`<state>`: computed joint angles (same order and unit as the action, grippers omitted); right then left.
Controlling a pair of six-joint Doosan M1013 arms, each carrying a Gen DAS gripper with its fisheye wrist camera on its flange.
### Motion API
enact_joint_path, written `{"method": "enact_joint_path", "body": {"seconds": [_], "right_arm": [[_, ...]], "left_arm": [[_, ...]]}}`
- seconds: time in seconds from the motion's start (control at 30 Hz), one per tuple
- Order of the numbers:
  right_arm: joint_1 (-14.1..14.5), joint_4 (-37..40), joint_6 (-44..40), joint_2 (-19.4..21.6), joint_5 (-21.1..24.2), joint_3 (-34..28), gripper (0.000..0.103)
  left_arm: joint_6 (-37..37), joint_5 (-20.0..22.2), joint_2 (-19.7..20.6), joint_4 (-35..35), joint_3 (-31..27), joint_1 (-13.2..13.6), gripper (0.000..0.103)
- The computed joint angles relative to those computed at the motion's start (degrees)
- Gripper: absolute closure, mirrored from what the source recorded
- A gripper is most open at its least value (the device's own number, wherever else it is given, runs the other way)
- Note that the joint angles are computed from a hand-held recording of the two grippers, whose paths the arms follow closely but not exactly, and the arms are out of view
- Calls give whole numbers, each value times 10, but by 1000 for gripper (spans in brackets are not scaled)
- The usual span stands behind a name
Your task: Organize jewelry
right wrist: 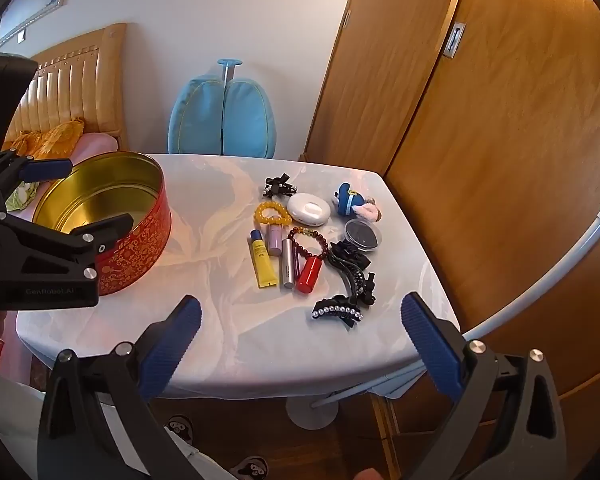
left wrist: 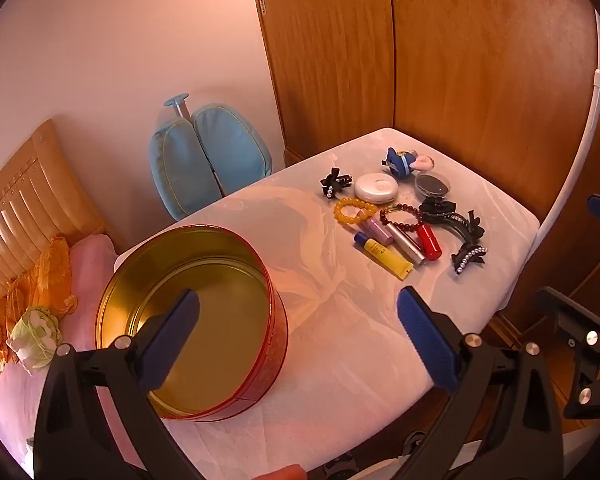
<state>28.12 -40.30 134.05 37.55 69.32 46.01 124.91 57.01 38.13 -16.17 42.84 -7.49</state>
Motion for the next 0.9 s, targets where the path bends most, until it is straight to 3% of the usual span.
{"method": "enact_joint_path", "body": {"seconds": [0.37, 0.9], "right_arm": [[-6, 5, -9, 6, 9, -13, 2], [-3, 0, -16, 14, 13, -25, 2]], "left_arm": [[-3, 27, 18, 0, -33, -2, 7], [-6, 26, 19, 0, -35, 0, 7]]}}
